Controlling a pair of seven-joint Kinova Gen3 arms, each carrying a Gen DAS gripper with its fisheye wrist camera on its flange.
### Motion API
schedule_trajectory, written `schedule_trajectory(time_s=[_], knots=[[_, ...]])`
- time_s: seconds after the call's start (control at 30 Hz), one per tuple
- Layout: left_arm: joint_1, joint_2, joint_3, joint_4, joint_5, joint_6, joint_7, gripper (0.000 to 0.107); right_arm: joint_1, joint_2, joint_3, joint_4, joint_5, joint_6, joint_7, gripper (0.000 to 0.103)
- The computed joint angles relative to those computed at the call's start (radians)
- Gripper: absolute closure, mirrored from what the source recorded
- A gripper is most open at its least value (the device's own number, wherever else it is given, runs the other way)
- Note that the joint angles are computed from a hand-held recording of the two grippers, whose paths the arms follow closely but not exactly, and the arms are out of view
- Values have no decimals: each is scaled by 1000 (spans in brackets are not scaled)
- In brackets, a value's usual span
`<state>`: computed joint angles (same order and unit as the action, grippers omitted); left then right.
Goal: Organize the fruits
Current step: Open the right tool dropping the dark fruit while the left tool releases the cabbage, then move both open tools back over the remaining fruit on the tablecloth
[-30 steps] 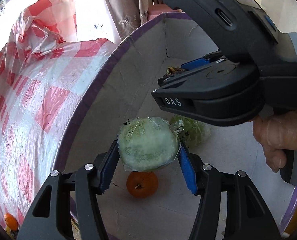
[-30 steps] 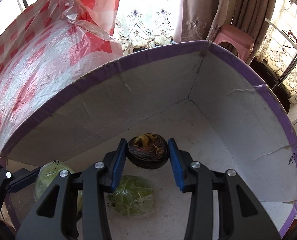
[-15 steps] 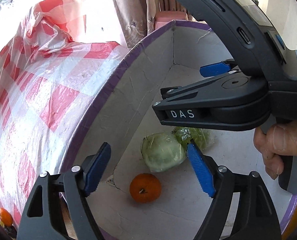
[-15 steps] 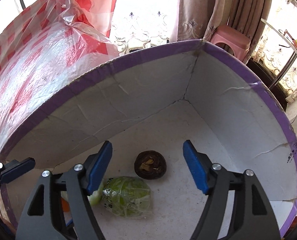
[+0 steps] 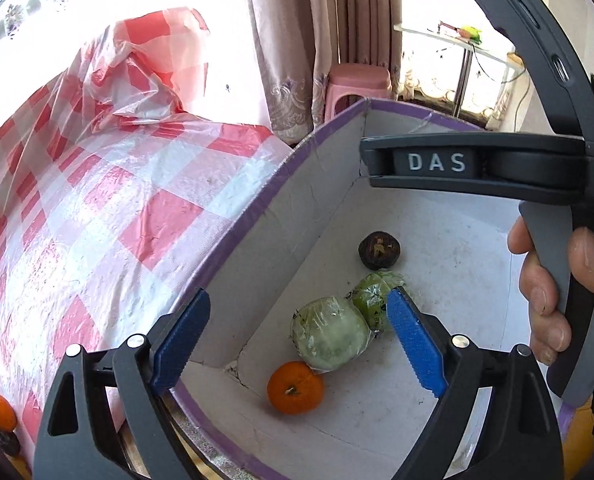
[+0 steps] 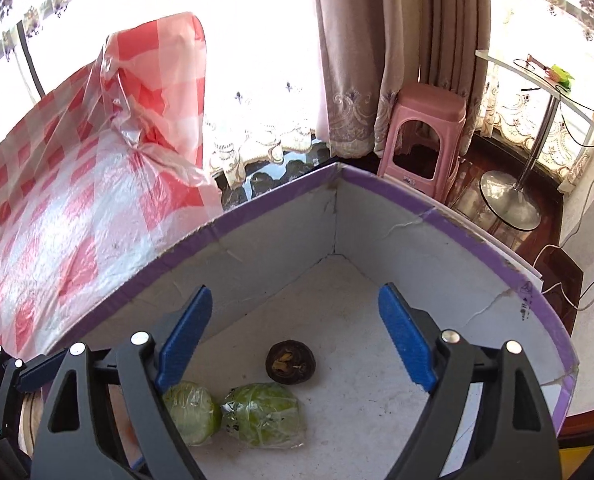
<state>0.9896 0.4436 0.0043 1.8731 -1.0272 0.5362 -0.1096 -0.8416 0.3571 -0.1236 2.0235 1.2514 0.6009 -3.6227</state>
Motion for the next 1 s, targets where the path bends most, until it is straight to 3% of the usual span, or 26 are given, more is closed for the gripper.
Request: schedule_trajectory(time_s=[0.1,0.2,0.27,0.37,0.43,0.5,0.6,0.7,0.77,0.87,1.0], knots=[[119,-38,-131,45,-52,-16,122,20,-35,-30,-37,23,66,112,-115,11],[249,-75,-268,87,-95,-4,244,20,-170,-44,28,14,58,234,-140,4],[306,-104,-300,116,-125,44,325,20,-262,-41,79,-12,30,315,-130,2],[272,-154,-211,164,-185,146,447,20,-335,-29,81,-65,-7,431,-118,2],[231,-181,-127,191,-209,228,512,20,-307,-12,7,-113,-20,506,-82,2],[233,-195,-98,199,-185,309,518,19,-314,20,-32,-168,-23,585,-47,2],[198,-223,-6,219,-157,428,540,19,-399,70,17,-242,-37,653,15,2],[134,-257,114,259,-161,527,586,19,-403,96,-7,-296,-42,666,60,2],[134,-274,139,281,-153,586,619,19,-406,119,-19,-335,-41,676,93,2],[111,-324,180,333,-142,607,665,19,-407,150,-49,-387,-37,690,143,2],[103,-359,248,406,-135,666,747,19,-419,153,-56,-396,-8,600,167,2]])
